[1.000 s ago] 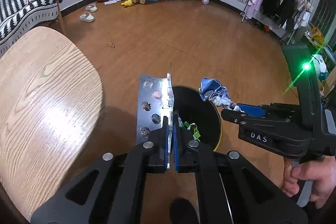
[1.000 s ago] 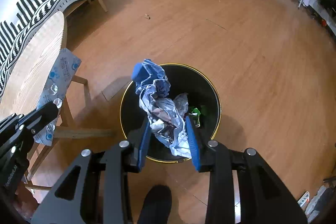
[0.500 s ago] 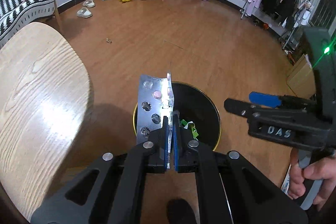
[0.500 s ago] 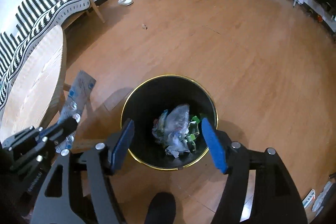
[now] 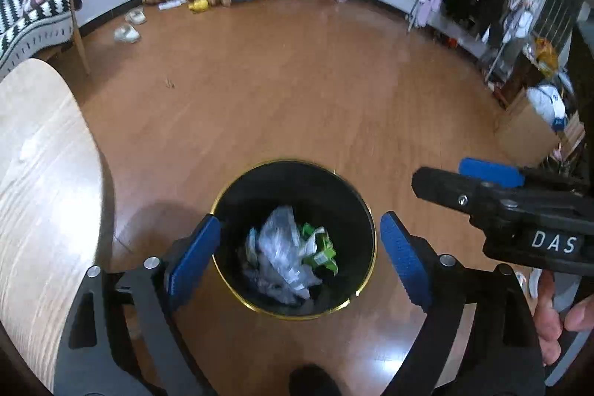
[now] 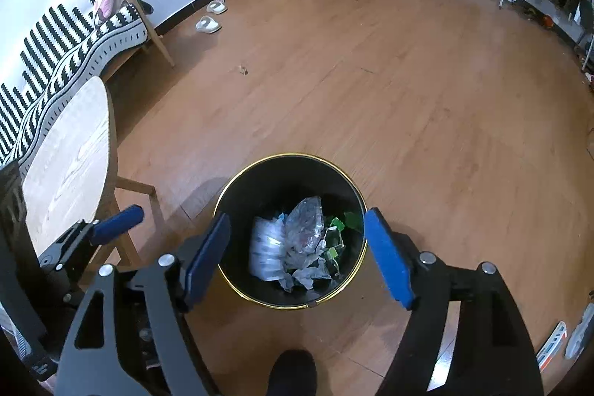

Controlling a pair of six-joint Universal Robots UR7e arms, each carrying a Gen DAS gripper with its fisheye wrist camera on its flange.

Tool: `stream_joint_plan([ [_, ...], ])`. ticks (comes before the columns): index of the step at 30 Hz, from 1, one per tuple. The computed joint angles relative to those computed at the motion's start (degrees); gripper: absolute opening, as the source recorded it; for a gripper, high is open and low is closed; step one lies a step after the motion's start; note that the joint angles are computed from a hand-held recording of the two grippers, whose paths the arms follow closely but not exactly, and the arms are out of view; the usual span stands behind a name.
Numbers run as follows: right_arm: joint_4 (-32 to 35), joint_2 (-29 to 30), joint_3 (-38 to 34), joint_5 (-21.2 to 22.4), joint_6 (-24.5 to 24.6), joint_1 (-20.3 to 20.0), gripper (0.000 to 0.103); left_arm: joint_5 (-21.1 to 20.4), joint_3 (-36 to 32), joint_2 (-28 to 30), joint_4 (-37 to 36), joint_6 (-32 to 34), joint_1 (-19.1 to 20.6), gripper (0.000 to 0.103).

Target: Collect trash

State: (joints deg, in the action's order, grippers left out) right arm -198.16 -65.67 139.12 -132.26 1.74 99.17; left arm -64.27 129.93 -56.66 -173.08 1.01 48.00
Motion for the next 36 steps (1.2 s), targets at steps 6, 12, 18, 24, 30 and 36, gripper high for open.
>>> stream_joint_plan([
  [6, -0.2, 0.5, -1.0, -1.2, 0.8, 1.9, 0.078, 1.2, 1.5, -6.2, 2.4, -1.7, 0.0, 0.089],
  [12, 1.1, 7.4, -6.6, -2.8, 0.1, 8.6, 0.08, 7.6, 4.4, -19.8, 6.6, -2.6, 1.2, 0.096],
  [18, 5.8, 17.3, -16.8, 0.1, -0.4, 16.9, 0.081, 19.9, 6.0, -36.9, 16.9, -4.0, 5.1, 0.097],
  [24, 12.6, 29.6, -30.6, 4.4, -1.0, 24.9, 0.081, 29.0, 5.6, -53.9, 27.1, -4.7, 10.3, 0.097],
  [30, 19.6, 40.7, -44.0, 9.1, -2.2, 30.8, 0.081, 35.3, 5.0, -66.4, 29.0, -1.5, 16.4, 0.097],
  [36, 24.3, 49.7, -54.6, 10.9, -4.6, 34.6, 0.082, 36.9, 4.5, -67.0, 13.6, 11.3, 25.9, 0.097],
])
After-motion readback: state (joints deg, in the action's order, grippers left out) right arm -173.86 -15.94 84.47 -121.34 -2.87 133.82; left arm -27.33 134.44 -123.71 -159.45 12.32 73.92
